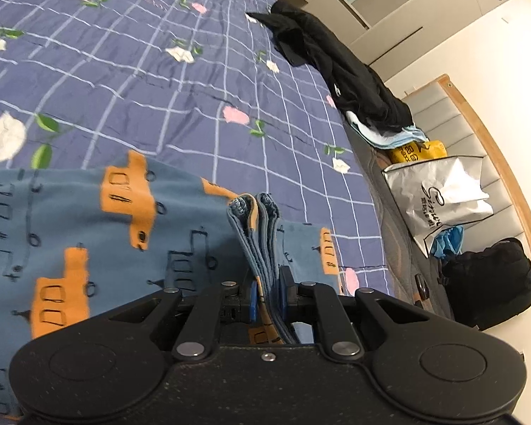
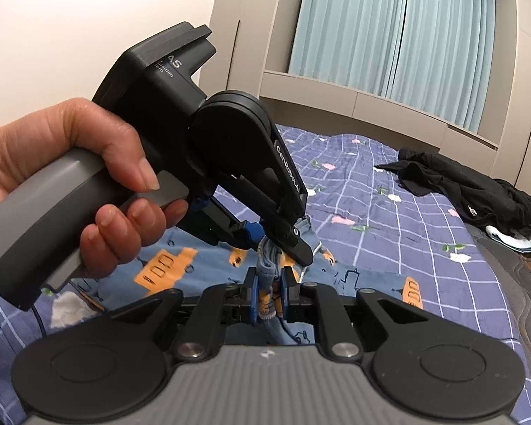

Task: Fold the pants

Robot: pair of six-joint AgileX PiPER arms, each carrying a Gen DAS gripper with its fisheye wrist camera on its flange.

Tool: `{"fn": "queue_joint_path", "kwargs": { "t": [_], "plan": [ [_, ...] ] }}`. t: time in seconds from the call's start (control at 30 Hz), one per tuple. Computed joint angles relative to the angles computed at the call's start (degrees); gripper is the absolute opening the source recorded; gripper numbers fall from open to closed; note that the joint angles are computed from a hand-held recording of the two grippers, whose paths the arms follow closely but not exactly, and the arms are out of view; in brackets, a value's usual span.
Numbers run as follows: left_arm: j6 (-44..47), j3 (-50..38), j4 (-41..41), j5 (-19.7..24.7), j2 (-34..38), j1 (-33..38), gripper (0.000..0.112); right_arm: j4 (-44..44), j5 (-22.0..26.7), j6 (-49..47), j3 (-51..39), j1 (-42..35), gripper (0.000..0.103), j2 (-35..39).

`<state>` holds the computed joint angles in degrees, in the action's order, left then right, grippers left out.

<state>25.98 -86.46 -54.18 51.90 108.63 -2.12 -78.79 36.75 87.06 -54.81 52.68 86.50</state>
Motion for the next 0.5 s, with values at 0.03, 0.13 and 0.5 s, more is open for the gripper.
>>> {"fn": "queue_joint_path", "kwargs": {
  "t": [0.03,0.13,0.5],
  "plan": [
    [0.3,0.5,0.0,0.3,-0.5,0.7,0.013,0.0,-0.3,-0.3,-0.5,0.0,0.014,0.2],
    [0.4,1.4,0.9,0.6,-1.4,2.4,0.013,0.1,-1.6,-1.1,-2.2,0.1,0.014,1.4],
    [4.9,5.3,1.5,0.1,0.4,7.4,0.016,5.0,-6.1,-6.3,-7.9,0.6,0.015,9.1]
  ]
}}
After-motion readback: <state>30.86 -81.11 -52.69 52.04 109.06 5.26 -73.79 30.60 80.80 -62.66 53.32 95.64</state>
